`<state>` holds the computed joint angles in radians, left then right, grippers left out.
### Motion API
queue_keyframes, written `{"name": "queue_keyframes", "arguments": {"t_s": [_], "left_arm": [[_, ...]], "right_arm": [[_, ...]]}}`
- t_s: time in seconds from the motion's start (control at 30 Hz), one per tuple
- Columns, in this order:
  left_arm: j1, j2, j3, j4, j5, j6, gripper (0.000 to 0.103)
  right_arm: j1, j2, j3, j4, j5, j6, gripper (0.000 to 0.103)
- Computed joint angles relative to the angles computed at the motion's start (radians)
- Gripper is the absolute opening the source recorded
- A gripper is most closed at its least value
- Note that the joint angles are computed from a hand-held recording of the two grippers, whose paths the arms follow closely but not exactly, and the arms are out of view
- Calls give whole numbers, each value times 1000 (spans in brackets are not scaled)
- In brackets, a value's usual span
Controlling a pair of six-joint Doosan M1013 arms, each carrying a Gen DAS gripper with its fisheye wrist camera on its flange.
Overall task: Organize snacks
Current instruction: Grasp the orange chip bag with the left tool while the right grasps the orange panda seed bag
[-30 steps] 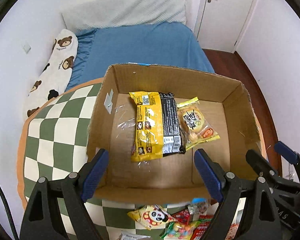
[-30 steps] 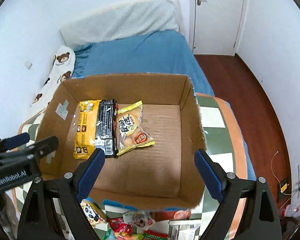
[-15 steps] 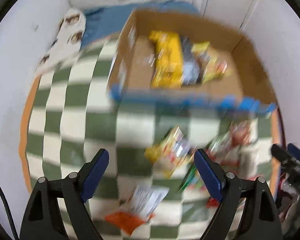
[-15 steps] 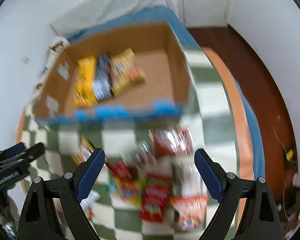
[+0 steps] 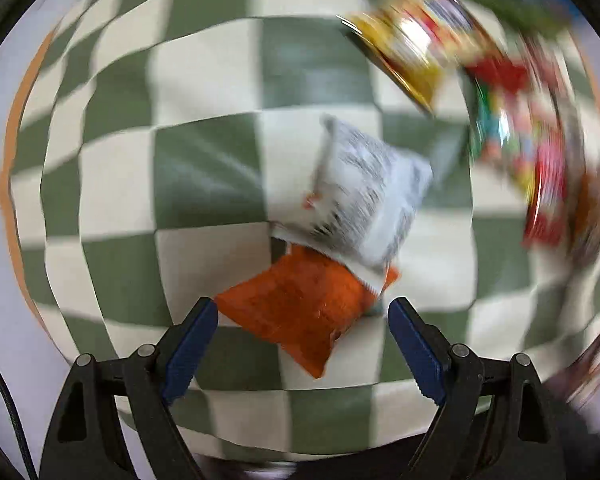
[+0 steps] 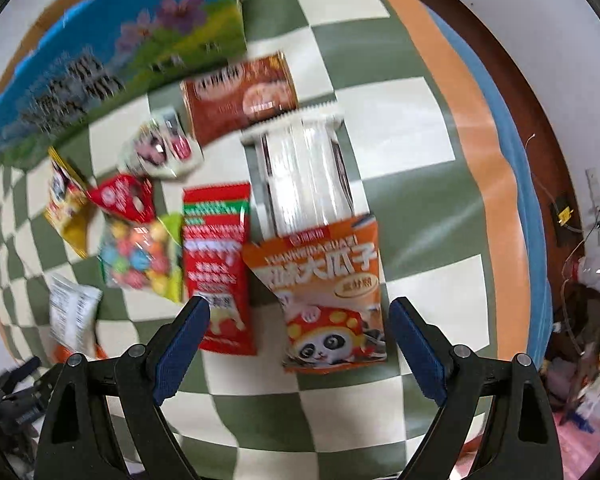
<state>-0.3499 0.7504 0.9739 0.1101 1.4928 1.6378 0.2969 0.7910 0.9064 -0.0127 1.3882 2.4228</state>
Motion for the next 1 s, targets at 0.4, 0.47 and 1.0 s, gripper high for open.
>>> {"name": "queue_keyframes", "arguments": {"t_s": [0.4, 0.47, 1.0], "left_arm": [[-42, 31, 9, -6, 32, -2, 60], [-20, 39, -4, -114, 64, -95, 60], [-60, 94, -63, -143, 120, -99, 60]], "right_arm": [[15, -11, 92, 27, -15, -20, 55], [22, -15, 105, 61, -19, -50, 55], [56, 5, 99, 202, -39, -113, 61]]}}
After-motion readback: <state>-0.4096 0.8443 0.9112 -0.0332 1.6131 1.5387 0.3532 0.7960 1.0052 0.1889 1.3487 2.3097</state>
